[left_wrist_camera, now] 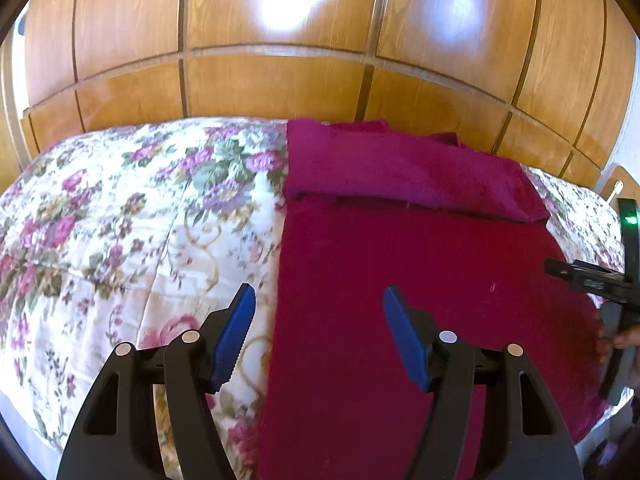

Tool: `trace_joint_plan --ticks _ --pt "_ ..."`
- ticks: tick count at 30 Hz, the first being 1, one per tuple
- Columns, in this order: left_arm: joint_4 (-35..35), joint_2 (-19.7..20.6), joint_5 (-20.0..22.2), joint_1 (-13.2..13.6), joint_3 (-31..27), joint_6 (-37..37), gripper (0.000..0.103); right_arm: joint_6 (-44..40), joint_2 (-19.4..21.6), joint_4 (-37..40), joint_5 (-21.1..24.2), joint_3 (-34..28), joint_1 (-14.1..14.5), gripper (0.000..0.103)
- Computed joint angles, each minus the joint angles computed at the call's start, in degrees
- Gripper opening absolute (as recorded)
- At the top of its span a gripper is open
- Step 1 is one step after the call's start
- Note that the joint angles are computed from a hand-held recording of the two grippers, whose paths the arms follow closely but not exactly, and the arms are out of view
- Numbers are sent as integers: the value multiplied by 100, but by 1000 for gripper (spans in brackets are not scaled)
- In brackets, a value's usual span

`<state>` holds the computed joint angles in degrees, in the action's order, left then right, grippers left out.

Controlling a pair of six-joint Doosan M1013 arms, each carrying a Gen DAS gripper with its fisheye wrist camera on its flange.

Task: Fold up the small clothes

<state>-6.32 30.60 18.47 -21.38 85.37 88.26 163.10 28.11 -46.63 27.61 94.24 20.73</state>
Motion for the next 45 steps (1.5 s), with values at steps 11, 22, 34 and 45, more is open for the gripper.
trace_joint_plan --ticks 11,22,34,45 --pt "-2620 -322 624 393 730 2495 53 488 -769 417 -677 1350 20 99" --pt "-3515 -553 1018 421 1093 3471 9 -1281 -1089 2150 -825 1664 274 18" --pt "-5054 -161 1319 597 79 4464 9 -3423 -988 4605 -2373 1248 -325 10" --pt "-4144 999 2165 706 -1729 2033 36 -5470 -396 6890 -2121 522 -761 69"
